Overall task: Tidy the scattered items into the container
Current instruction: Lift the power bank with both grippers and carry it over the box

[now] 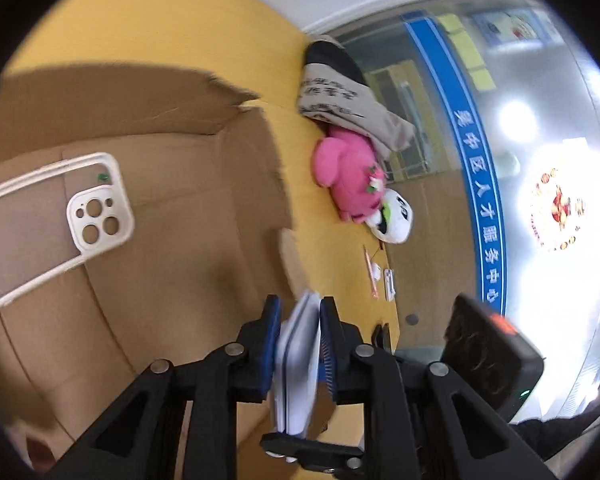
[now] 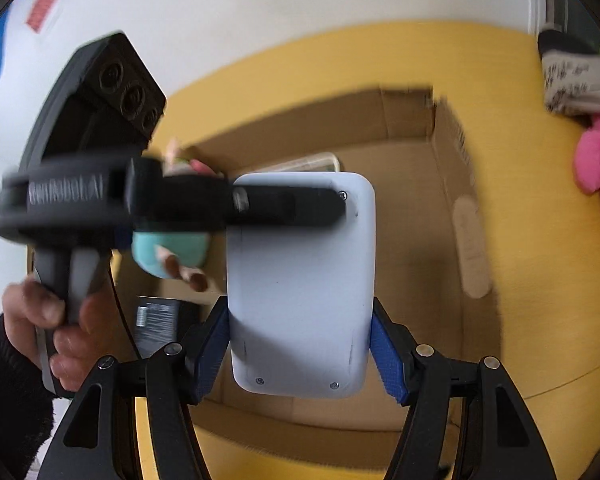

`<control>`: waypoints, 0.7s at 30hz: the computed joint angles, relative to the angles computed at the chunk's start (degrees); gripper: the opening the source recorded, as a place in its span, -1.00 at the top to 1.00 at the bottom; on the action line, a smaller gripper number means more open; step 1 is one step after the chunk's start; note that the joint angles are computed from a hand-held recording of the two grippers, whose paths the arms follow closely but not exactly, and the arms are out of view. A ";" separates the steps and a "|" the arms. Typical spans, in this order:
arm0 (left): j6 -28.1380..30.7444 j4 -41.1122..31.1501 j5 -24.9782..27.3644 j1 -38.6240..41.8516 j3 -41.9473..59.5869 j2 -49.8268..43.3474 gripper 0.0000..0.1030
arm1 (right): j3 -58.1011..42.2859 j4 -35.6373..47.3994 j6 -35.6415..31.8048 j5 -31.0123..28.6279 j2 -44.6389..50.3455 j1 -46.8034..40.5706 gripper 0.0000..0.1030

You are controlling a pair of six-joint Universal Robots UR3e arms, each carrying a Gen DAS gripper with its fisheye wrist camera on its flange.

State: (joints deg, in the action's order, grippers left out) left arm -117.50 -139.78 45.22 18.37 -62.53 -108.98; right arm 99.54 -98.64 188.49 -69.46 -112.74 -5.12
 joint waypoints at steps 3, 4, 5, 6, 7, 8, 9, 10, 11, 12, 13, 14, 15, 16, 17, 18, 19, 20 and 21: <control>-3.14 6.66 1.34 -2.30 -2.95 -2.06 0.68 | 4.88 -3.86 1.40 -0.56 1.57 -0.10 -0.35; -3.85 8.26 1.56 -2.83 -3.65 -2.82 0.66 | 5.98 -4.64 1.65 -0.51 2.09 -0.34 -0.35; -4.72 10.33 1.76 -3.50 -4.71 -3.68 0.65 | 7.08 -5.41 1.71 -0.42 2.66 -0.71 -0.35; -5.12 11.32 1.82 -3.79 -5.25 -4.16 0.64 | 7.62 -5.95 1.55 -0.82 3.47 -0.77 -0.35; -5.43 12.32 1.74 -4.08 -5.85 -4.69 0.63 | 8.10 -6.58 1.01 -1.19 4.41 -0.96 -0.35; -5.55 12.78 1.68 -4.19 -5.97 -5.08 0.63 | 8.33 -6.86 0.46 -1.39 5.21 -1.25 -0.35; -6.03 13.92 1.63 -4.51 -6.40 -5.53 0.62 | 8.30 -6.99 -0.15 -1.68 6.08 -1.46 -0.35; -6.46 14.62 1.63 -4.73 -6.39 -5.97 0.62 | 8.13 -7.02 -0.54 -1.99 6.76 -1.55 -0.35; -7.22 15.79 1.70 -5.10 -6.76 -6.24 0.62 | 8.00 -7.01 -1.09 -2.07 7.65 -1.93 -0.35; -7.78 16.67 1.78 -5.34 -6.91 -6.50 0.61 | 7.91 -7.02 -1.36 -2.10 8.24 -2.14 -0.35; -8.25 17.64 1.87 -5.57 -7.13 -6.77 0.61 | 7.77 -7.14 -1.65 -2.26 9.00 -2.26 -0.35; -8.82 18.63 2.03 -5.81 -7.39 -6.99 0.61 | 7.67 -7.32 -1.91 -2.34 9.81 -2.40 -0.35; -10.58 20.55 2.86 -6.29 -7.92 -6.94 0.61 | 7.51 -7.29 -2.09 -2.21 10.69 -2.62 -0.35; -11.29 21.43 3.01 -6.57 -8.12 -7.15 0.60 | 7.30 -7.18 -2.17 -2.09 11.47 -2.75 -0.35; -11.91 22.27 2.95 -6.65 -8.43 -7.40 0.60 | 7.12 -7.18 -2.24 -2.05 12.23 -2.81 -0.35; -12.02 22.31 2.71 -6.45 -8.45 -7.68 0.60 | 6.99 -7.48 -2.24 -2.20 12.59 -2.75 -0.36; -12.03 22.30 2.65 -6.34 -8.36 -7.88 0.60 | 6.66 -7.48 -2.25 -2.31 12.90 -2.72 -0.36; -12.30 22.88 2.68 -6.31 -8.85 -7.79 0.60 | 6.45 -7.41 -2.32 -2.18 13.19 -2.92 -0.36; -12.37 23.10 2.64 -6.24 -9.17 -7.82 0.60 | 6.22 -7.37 -2.32 -2.26 13.41 -2.91 -0.36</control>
State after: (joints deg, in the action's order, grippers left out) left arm -129.86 -116.68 47.86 12.13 -71.70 -116.80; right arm 105.76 -106.01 186.16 -71.72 -99.33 -8.02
